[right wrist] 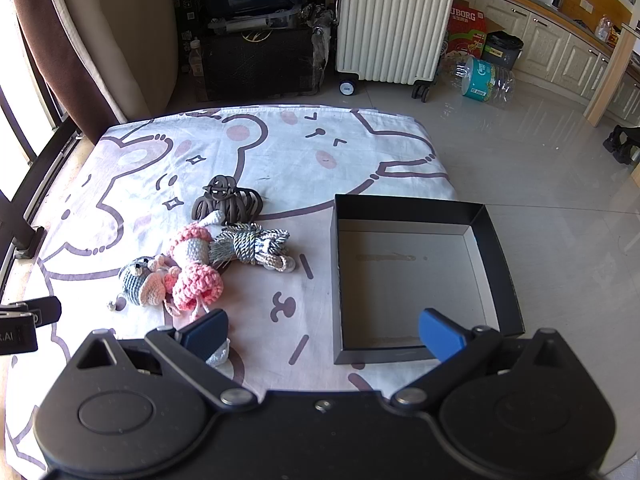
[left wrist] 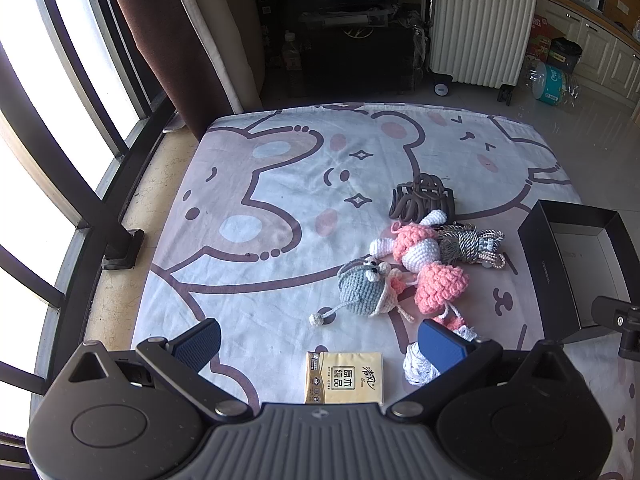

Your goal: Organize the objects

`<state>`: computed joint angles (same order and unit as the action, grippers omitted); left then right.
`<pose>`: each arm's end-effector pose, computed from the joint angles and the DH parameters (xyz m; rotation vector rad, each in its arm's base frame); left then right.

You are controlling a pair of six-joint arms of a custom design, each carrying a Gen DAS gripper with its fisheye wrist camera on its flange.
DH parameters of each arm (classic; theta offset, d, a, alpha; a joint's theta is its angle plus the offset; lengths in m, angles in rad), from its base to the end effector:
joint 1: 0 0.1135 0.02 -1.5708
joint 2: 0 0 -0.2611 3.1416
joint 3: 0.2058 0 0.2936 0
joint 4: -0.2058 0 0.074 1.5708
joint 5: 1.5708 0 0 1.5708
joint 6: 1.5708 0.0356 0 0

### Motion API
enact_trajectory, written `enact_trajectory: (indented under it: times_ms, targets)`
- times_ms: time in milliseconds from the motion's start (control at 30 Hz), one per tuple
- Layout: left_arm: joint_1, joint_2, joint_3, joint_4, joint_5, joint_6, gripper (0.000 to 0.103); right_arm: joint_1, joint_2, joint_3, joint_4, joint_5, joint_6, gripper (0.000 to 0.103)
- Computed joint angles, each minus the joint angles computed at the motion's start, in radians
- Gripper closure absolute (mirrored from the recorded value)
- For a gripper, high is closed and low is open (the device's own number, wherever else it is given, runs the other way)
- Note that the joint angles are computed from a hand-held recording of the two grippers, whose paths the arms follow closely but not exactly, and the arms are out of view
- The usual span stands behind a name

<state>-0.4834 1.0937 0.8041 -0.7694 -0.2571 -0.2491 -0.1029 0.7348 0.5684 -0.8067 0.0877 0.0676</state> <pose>0.2218 -0.1062 0.2263 0.2144 2.5666 0.0695 0.1800 -0.0217 0.2096 0.2508 2.5306 -0.1254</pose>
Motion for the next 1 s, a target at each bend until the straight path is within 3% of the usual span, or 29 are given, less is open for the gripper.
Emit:
enact_trajectory:
  times_ms: [1000]
  targets:
    - [0.001, 0.0, 0.001, -0.001, 0.002, 0.001, 0.0, 0.005, 0.014, 0.003, 0.006, 0.008, 0.007, 0.0]
